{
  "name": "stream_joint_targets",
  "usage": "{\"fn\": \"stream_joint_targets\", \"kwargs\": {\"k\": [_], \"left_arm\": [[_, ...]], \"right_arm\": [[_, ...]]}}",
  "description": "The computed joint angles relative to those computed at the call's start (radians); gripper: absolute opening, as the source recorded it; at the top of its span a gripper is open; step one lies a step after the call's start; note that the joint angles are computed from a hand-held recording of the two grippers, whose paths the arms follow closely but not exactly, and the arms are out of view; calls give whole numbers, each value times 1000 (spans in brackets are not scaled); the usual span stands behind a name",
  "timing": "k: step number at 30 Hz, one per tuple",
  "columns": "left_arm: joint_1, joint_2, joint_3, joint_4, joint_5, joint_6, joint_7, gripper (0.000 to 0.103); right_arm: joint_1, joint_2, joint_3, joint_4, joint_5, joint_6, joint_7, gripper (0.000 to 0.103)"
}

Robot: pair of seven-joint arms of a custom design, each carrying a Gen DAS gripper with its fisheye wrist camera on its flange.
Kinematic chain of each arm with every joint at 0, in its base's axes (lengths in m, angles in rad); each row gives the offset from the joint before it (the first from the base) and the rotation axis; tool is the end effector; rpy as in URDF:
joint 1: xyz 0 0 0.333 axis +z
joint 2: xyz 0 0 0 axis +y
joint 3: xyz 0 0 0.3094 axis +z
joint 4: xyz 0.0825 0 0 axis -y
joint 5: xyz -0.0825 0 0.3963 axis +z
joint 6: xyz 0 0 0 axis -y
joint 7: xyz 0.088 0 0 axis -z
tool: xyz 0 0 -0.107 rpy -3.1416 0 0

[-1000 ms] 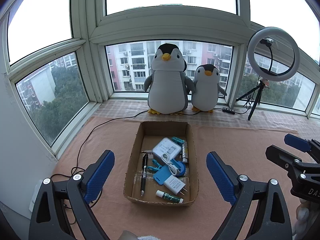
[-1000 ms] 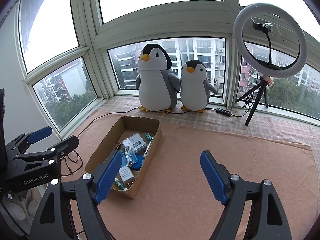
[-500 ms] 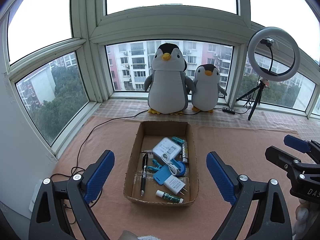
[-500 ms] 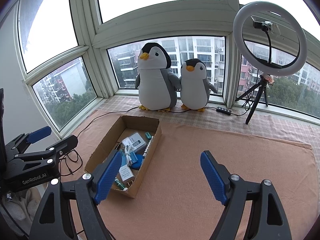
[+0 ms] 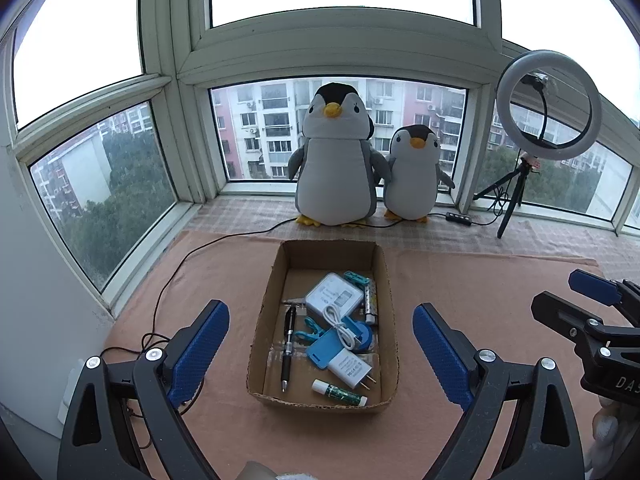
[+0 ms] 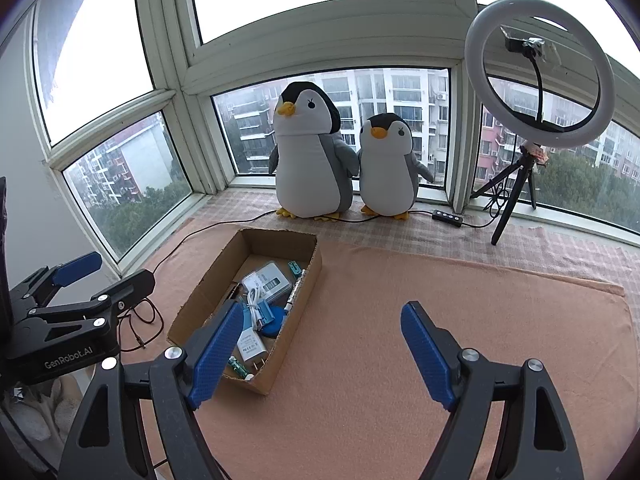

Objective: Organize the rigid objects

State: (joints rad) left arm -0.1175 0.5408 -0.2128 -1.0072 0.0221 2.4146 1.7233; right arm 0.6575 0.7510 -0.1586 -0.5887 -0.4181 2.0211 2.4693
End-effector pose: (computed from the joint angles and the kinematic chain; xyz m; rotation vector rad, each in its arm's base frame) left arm 0.7359 -0.1917 0.6508 -1.3511 2.0643 -0.9454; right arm 0.6549 0.4068 0.6567 -1.4541 1.9108 -0.7306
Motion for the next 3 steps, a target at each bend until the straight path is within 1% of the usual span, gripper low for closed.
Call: {"fn": "stream_joint_targets", "kwargs": {"k": [3], "left_arm": [[-1, 2, 0, 4, 1, -3, -2, 95]], "right_arm": [[0, -1, -1, -2, -1, 0, 4, 78]]}}
